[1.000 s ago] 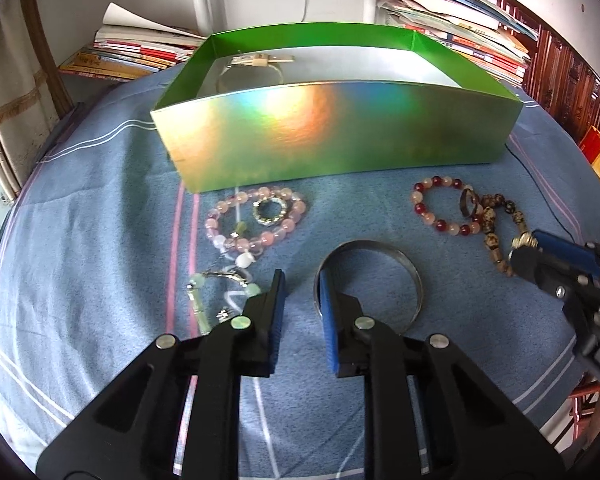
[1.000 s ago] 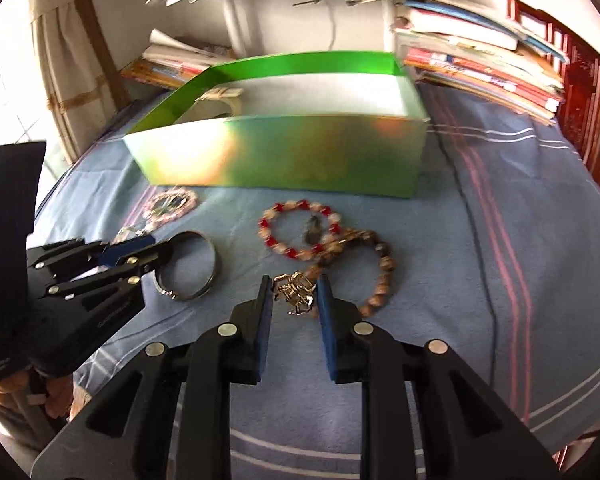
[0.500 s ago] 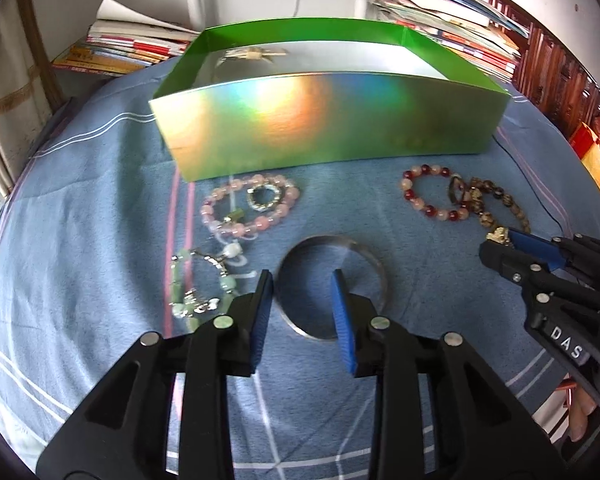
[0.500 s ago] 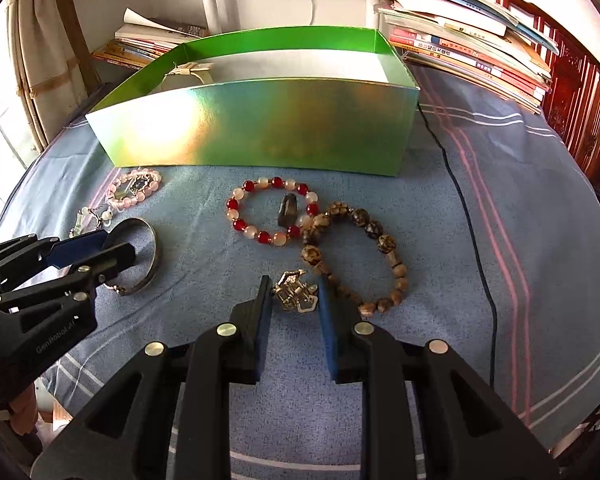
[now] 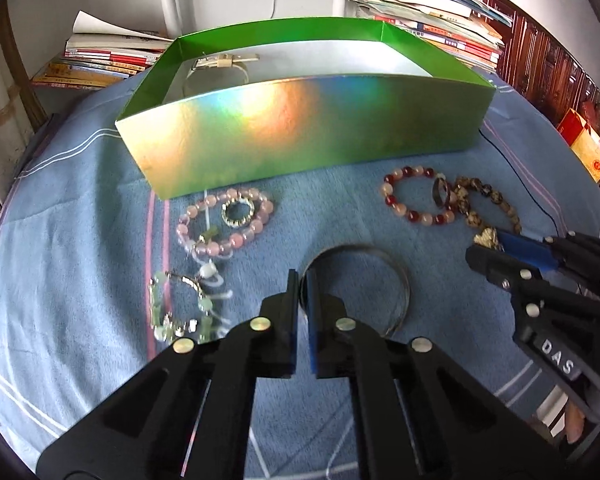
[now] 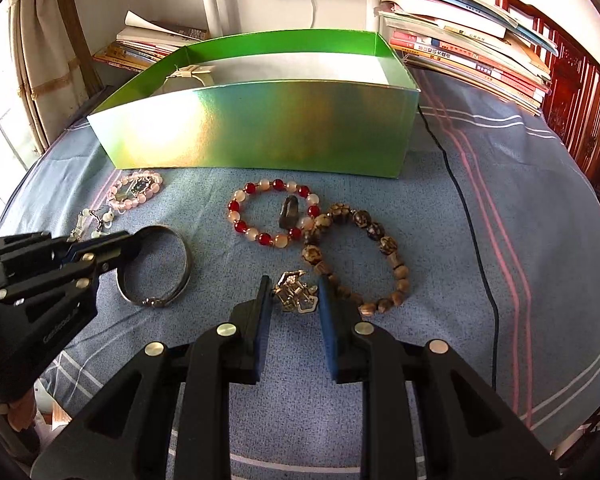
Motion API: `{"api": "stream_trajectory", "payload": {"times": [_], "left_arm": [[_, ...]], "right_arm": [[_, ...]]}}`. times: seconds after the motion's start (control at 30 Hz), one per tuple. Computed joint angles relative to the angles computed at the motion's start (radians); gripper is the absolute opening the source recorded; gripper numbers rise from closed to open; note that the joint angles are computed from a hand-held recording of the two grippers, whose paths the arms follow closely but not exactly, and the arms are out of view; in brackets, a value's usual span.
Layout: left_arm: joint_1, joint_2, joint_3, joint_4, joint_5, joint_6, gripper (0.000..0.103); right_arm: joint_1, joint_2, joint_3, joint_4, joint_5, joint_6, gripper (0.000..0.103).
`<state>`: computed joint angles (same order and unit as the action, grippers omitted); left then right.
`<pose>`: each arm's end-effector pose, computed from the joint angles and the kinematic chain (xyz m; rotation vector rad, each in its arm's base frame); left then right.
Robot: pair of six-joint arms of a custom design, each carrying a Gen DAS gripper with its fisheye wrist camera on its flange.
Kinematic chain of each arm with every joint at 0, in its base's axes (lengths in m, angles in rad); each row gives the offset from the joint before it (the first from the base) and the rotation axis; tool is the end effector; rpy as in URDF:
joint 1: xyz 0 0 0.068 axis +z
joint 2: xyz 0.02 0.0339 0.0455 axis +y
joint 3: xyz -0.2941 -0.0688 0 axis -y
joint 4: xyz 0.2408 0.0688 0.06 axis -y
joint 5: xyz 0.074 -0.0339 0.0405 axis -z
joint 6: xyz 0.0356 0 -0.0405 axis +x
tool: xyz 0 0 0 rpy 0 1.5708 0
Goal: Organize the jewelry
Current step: 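Grasp the silver bangle rim with the left tool while the right tool grasps the gold charm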
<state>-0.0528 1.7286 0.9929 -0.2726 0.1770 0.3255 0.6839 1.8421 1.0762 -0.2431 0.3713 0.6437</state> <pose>0.3423 -0.0244 0.1946 0.5455 2.5008 -0.1245 0.2958 0.2244 0.1825 0.0844 2.4794 0.0739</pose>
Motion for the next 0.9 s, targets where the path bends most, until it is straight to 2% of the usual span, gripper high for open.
{"api": "stream_trajectory", "payload": {"times": [0.17,0.23,0.3,0.37,0.77,0.9], "left_arm": [[0.000,-0.028,-0.030,-0.010,0.010,0.011,0.005],[-0.011,-0.032,-0.039,0.009,-0.014,-0.001,0.010],[-0.027,-0.040,-0.060,0.047,-0.056,-0.017,0.025],[-0.030,-0.045,-0.074,0.069,-0.072,-0.026,0.030],[-0.030,-0.054,-0.098,0.109,-0.103,-0.050,0.041],[-0.034,-0.054,-0.103,0.124,-0.122,-0.061,0.047]], "right_arm": [[0.004,0.003,0.006,-0.007,0.007,0.004,0.023],[0.007,0.006,0.012,-0.016,0.015,0.007,0.023],[0.010,0.010,0.018,-0.023,0.024,0.014,0.023],[0.016,0.019,0.030,-0.034,0.038,0.023,0.024],[0.017,0.031,0.040,-0.081,0.133,0.090,0.023],[0.013,0.024,0.031,-0.079,0.122,0.088,0.023]]}}
